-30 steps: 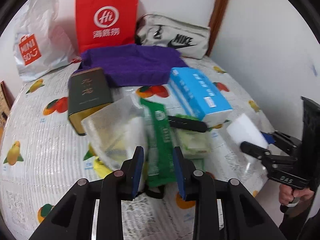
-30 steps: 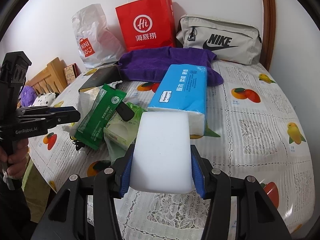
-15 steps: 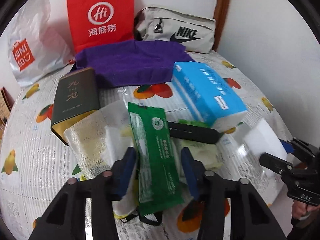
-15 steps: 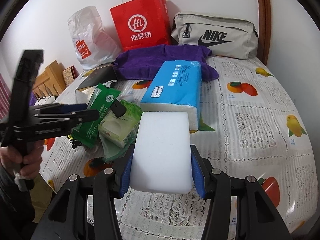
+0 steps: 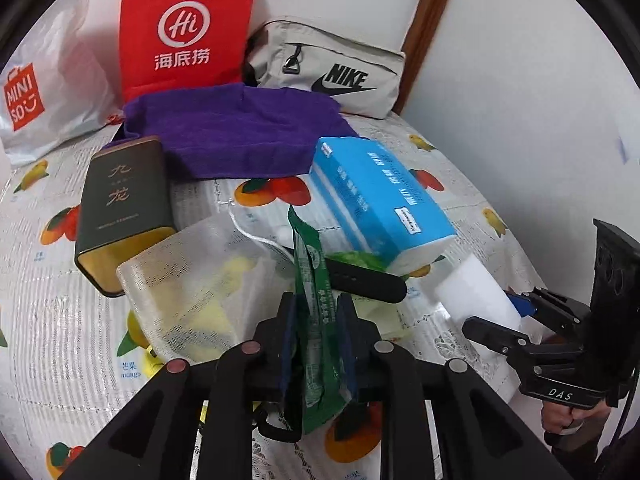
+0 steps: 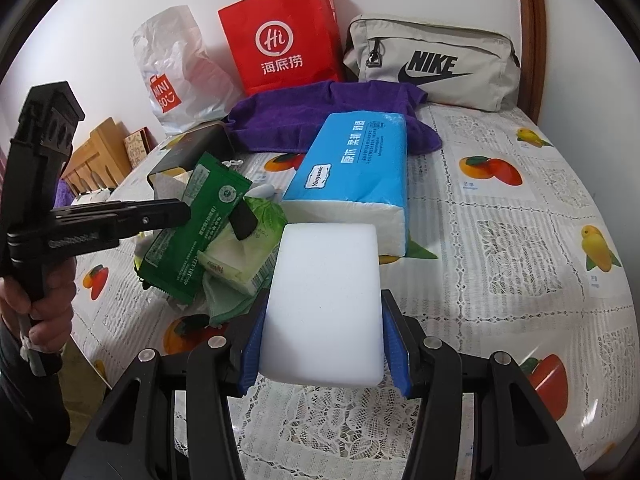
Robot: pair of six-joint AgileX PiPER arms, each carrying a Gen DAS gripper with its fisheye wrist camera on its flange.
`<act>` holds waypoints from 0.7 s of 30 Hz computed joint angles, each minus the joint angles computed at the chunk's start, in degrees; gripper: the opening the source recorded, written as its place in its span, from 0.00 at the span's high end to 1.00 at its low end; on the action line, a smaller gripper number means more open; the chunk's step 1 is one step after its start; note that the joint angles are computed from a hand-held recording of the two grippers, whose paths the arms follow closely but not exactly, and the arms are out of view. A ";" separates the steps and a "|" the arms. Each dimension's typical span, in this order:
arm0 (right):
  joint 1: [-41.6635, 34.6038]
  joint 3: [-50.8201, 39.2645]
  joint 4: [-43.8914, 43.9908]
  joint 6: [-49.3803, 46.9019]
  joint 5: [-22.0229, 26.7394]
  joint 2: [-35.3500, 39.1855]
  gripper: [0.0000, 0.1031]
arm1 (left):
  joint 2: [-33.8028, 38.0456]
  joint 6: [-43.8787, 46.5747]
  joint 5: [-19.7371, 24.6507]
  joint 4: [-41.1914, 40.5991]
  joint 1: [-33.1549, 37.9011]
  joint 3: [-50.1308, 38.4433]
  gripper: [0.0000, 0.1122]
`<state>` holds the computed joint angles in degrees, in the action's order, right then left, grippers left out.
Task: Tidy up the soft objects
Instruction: 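Carry the sponge and green packet onto the purple towel and open both grippers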
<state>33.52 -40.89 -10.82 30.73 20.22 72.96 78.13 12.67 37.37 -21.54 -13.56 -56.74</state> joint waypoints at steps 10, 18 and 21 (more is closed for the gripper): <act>0.39 -1.10 1.64 -1.42 0.14 1.95 0.50 | 2.79 -4.89 -2.37 5.94 -2.63 -0.05 0.70; 1.37 -1.77 -1.67 2.12 1.34 1.65 0.50 | 0.62 -1.13 -2.58 3.38 -0.86 1.13 0.90; 1.51 -2.19 -2.40 2.69 2.02 1.40 0.50 | -0.92 1.97 -1.53 -0.43 1.19 1.55 0.90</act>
